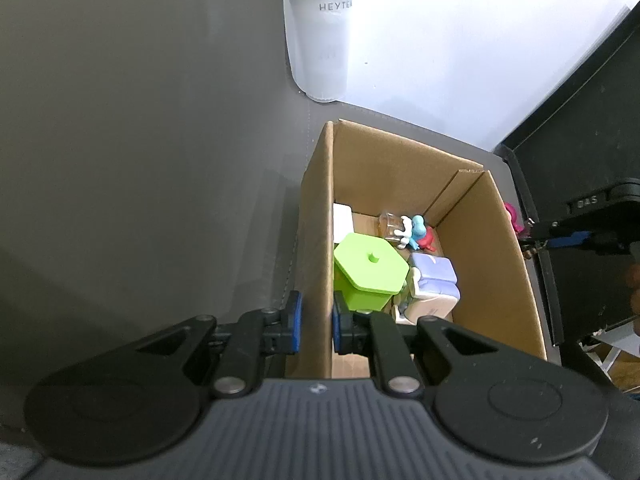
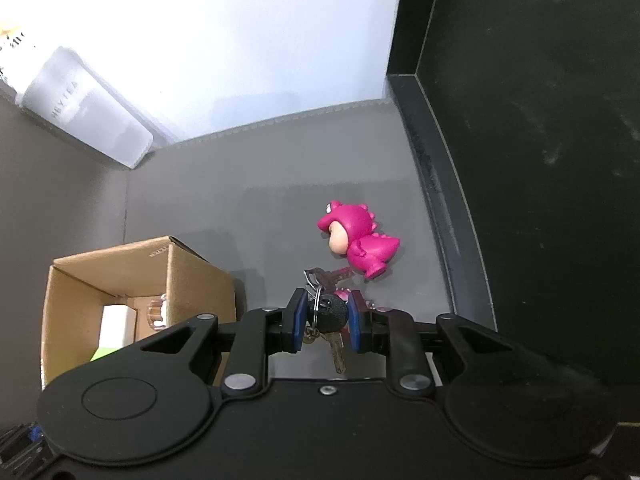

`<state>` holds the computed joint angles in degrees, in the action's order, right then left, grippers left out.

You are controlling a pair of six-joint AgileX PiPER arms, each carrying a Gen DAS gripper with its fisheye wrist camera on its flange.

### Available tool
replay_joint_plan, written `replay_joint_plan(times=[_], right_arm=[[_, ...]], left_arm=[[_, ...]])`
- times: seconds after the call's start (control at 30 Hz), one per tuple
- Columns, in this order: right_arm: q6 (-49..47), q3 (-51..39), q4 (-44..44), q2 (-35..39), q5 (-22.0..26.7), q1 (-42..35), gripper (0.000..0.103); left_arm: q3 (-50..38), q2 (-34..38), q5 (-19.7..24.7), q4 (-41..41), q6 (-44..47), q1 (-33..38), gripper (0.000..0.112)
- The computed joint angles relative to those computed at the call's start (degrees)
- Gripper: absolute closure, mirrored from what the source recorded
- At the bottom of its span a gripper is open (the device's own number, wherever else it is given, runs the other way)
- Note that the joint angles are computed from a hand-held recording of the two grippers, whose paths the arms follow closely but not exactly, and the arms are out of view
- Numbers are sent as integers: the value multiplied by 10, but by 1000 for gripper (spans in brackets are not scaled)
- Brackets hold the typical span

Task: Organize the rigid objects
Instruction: 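Carry the keys with the right gripper over the box and lower them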

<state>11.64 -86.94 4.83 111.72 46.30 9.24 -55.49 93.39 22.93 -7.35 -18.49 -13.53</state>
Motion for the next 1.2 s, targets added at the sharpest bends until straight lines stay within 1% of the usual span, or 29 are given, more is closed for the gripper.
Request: replay_joint_plan(times=[0.13,0.3,0.5,0.83,1.2], right_arm=[[-20,24,23,-25,-7,-14,82],[-46,54,50,-58,-17,-22,82],[-64,62,63,-83,-12,-30,82],[-83,77,97,-142,9,-44,82],[-105,82,137,-215,36,-27,82]], left_arm=[[6,0,-13,-19,19,5,99],[14,-6,-19,-2,3,0,99],[10,-5,-16,0,-5,0,99],[11,-5,-18,1,-7,-1,99],[13,-5,-19,2,-8,-2,98]])
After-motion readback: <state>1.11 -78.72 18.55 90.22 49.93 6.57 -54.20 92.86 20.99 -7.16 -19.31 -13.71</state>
